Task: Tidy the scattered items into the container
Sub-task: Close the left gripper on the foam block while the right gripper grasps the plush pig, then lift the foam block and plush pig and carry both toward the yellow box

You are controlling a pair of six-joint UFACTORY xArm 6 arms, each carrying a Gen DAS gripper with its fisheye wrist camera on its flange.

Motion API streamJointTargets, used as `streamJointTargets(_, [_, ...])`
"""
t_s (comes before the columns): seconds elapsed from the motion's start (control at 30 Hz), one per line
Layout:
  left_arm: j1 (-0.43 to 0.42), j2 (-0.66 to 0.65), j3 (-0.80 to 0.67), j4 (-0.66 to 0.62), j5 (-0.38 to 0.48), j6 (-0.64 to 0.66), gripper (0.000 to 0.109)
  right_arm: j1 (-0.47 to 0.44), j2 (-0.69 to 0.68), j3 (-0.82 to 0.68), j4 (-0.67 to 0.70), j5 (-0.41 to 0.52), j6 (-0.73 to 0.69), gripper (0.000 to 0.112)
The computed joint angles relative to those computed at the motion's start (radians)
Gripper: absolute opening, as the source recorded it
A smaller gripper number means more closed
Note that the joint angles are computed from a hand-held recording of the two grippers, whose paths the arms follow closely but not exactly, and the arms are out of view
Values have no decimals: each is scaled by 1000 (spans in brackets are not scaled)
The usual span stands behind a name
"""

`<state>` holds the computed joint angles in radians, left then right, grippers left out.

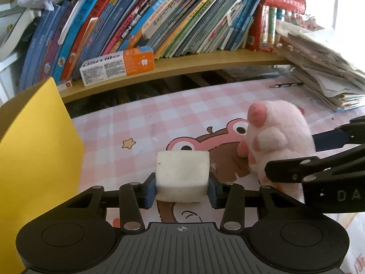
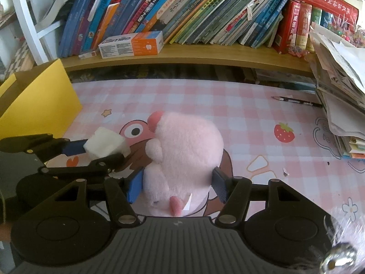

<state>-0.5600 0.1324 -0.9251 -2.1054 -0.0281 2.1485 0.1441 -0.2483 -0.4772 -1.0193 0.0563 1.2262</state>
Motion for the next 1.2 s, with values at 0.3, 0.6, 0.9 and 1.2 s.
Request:
streamJointTargets(0.3, [-9, -171, 150, 78, 22, -49, 41, 46, -127, 84, 89, 43, -74, 60])
streamJointTargets(0.6, [-7, -431, 392, 382, 53, -363, 41, 150, -341, 211, 266, 148, -183, 60])
streamJointTargets(0.9, [30, -675, 611, 764, 94, -754, 41, 281, -448, 275, 332, 244, -164, 60])
streamJointTargets(1.2, [165, -879, 766, 1120, 190, -1060, 41, 403, -488, 283, 397, 305, -184, 60])
